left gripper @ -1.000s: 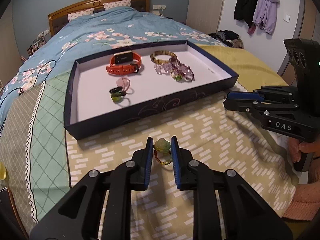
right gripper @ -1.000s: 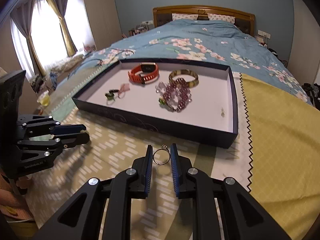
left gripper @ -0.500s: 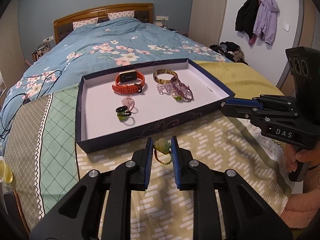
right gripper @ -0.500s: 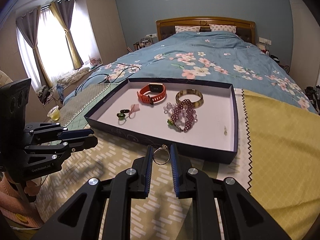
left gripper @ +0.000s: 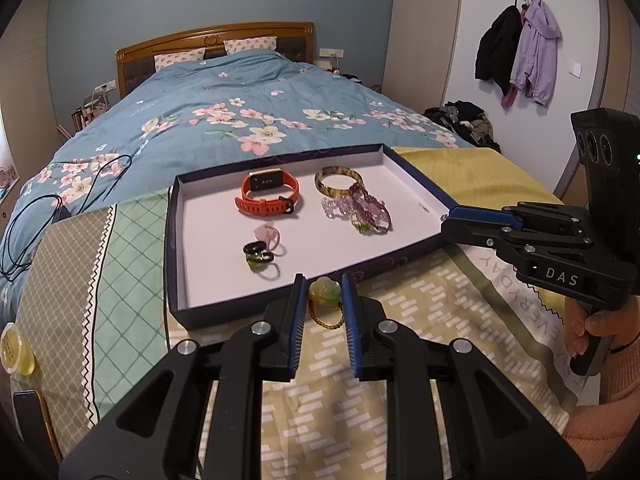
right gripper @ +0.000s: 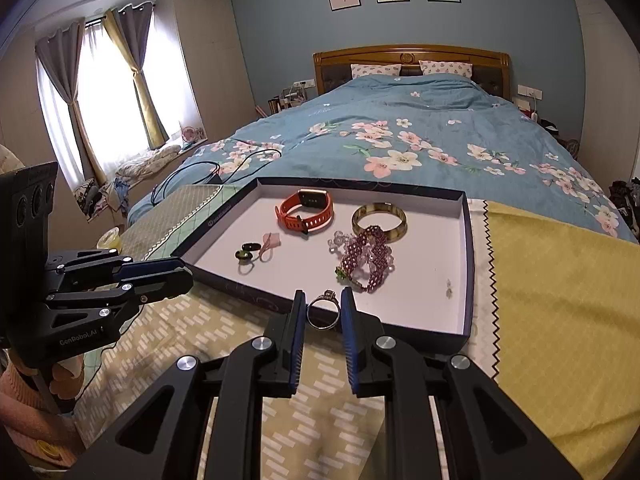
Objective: Organize jewelry
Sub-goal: 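Carry the green-stone ring into the box with the left gripper while the right gripper carries the silver ring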
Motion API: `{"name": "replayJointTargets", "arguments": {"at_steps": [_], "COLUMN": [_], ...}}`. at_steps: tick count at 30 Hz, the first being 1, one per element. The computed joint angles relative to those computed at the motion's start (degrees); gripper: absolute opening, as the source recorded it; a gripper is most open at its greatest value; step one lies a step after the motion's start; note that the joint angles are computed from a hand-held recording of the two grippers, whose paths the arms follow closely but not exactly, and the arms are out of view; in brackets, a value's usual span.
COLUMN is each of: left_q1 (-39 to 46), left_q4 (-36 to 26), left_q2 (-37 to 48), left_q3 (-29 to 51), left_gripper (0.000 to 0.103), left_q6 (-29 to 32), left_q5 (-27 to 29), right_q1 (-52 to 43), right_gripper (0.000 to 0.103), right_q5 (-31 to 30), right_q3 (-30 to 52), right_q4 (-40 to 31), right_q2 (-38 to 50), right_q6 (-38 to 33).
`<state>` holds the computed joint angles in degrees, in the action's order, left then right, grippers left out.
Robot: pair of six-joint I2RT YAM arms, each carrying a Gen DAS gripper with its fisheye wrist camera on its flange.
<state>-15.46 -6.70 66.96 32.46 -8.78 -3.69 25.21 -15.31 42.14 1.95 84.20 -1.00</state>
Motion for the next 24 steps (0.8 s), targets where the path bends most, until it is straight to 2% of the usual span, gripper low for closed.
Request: {"name": "replayJointTargets", "arguments": {"at_steps": [24], "left_q1": [1.53], "left_q4": [2.13], "left_q2": [4.71], "left_q3": [4.48], "left_gripper": [0.018], "left_q6": [1.00], "left_q5": [-0.63], "right_q1": [-0.28], "right_gripper": [0.016], "right_q5": [-0.66], "right_q3": [4.55], "right_q4": [0.13], "right_q2": [3.96], "right_q6": [-0.50]}}
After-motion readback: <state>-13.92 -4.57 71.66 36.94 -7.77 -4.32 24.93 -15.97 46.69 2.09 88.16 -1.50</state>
